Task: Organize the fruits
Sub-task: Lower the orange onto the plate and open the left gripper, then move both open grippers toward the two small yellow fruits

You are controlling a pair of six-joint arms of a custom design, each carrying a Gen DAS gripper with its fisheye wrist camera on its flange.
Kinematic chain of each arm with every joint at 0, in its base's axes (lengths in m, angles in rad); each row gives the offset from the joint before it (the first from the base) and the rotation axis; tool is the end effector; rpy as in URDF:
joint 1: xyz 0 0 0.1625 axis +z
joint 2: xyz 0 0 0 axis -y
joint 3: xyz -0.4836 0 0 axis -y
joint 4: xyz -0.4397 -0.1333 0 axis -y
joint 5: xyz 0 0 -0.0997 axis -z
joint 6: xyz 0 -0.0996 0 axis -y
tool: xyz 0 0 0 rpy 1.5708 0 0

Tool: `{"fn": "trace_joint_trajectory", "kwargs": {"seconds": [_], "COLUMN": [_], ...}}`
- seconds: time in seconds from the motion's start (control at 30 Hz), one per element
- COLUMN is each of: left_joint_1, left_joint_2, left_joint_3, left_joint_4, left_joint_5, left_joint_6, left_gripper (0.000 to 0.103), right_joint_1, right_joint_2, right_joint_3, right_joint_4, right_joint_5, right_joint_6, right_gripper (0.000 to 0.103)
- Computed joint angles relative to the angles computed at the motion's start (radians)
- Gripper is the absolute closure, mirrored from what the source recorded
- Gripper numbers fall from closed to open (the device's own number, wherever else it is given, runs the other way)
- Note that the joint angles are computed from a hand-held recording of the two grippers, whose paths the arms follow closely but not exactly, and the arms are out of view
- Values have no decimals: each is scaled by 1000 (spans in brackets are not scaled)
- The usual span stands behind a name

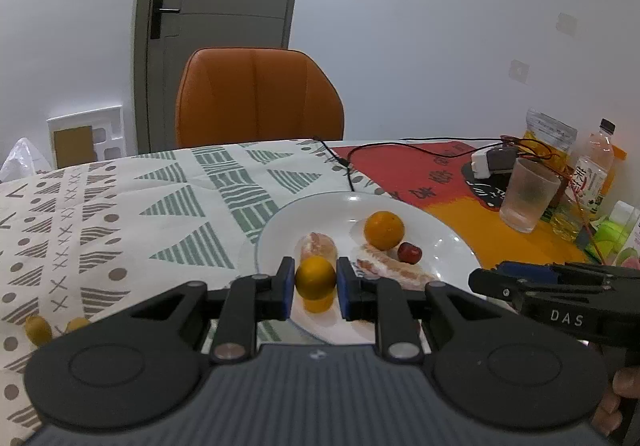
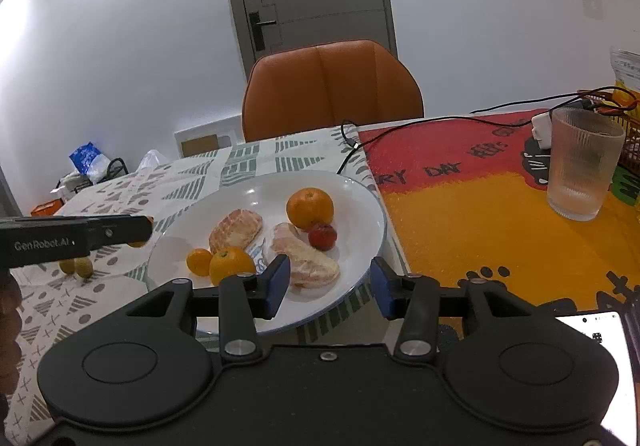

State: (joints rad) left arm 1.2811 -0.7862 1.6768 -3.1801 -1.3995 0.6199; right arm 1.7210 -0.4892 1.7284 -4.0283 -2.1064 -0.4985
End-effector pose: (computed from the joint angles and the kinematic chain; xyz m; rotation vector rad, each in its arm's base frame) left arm -0.0725 -0.7692 0.1547 1.1078 2.4637 -0.9624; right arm 0.1840 -0.6648 0.0380 0.2868 -2.1082 1.3365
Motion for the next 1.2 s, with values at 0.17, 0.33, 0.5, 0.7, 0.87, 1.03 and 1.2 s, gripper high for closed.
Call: {"fn": "trace_joint_trajectory", "kwargs": {"seconds": [0.17, 0.33, 0.5, 0.7, 0.87, 1.03, 1.2], "left_joint_1": [-7, -3, 6, 21, 32, 46, 66], "left_joint_2": [2, -7, -23, -45, -61, -79, -96], "left_joint_3": [1, 0, -2, 2, 6, 11, 18], "left_joint_4": [-12, -26, -33, -46, -61, -74, -80], "left_joint_5": [4, 21, 59, 94, 125, 143, 119], "left_joint_6": [3, 1, 1, 4, 3, 8, 22], "left_gripper": [81, 79, 78, 64, 47, 26, 13], "right_joint_1": [1, 1, 3, 11, 23, 34, 43], "right_joint_2": [-2, -1, 9, 24, 41, 61, 78], "right_joint_3": [4, 7, -5, -20, -39, -66, -88], "right_joint_4": [-10, -1, 12, 34, 50, 62, 62], "right_joint_5": [7, 14, 27, 46, 52, 60, 77], "right_joint_6": [3, 11, 16, 19, 21, 12, -3], "right_gripper": [53, 53, 49, 46, 34, 19, 0]}}
